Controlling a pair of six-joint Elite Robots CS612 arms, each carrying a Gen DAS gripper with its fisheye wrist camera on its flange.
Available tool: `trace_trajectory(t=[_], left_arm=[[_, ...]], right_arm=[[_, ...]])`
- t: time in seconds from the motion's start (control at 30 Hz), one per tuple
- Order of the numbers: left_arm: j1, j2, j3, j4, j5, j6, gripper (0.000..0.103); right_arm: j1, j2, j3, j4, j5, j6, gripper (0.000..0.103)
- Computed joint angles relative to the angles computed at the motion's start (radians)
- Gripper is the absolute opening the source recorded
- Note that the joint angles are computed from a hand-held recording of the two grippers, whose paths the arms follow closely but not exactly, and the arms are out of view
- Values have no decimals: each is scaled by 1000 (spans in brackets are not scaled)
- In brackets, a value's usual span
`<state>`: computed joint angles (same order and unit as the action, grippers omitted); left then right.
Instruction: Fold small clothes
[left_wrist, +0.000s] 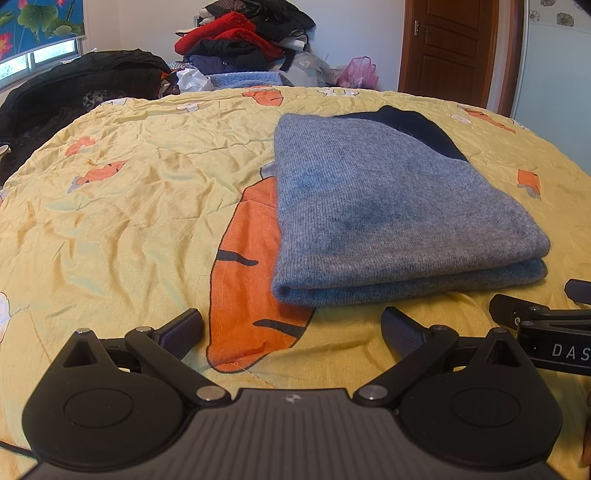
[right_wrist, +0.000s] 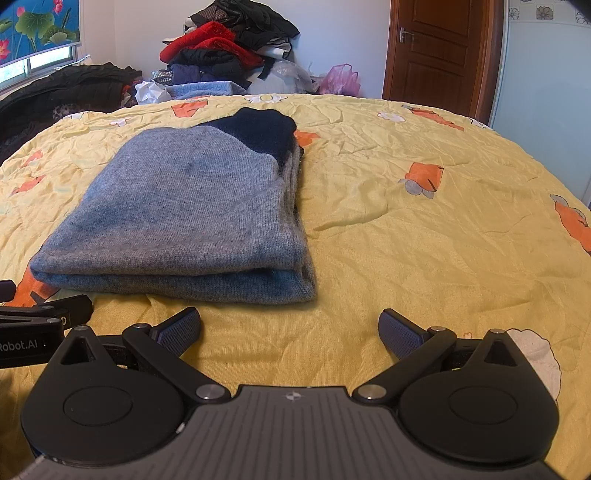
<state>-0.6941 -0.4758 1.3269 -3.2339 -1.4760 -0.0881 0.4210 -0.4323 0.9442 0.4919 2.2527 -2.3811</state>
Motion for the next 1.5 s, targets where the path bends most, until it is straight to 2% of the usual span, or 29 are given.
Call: trace_trajectory(t=[1.13,1.33,1.5], left_arm=[[0,0,0,0,1,0,103],[0,-20,15,40,6,-5,103],[3,-52,54,64,-1,-5,103]], right_arm=[[1,1,-1,-1,1,0,103],[-1,-9,10,-3,-19,-18,103],[9,-44,55,-24,-36,-21,103]])
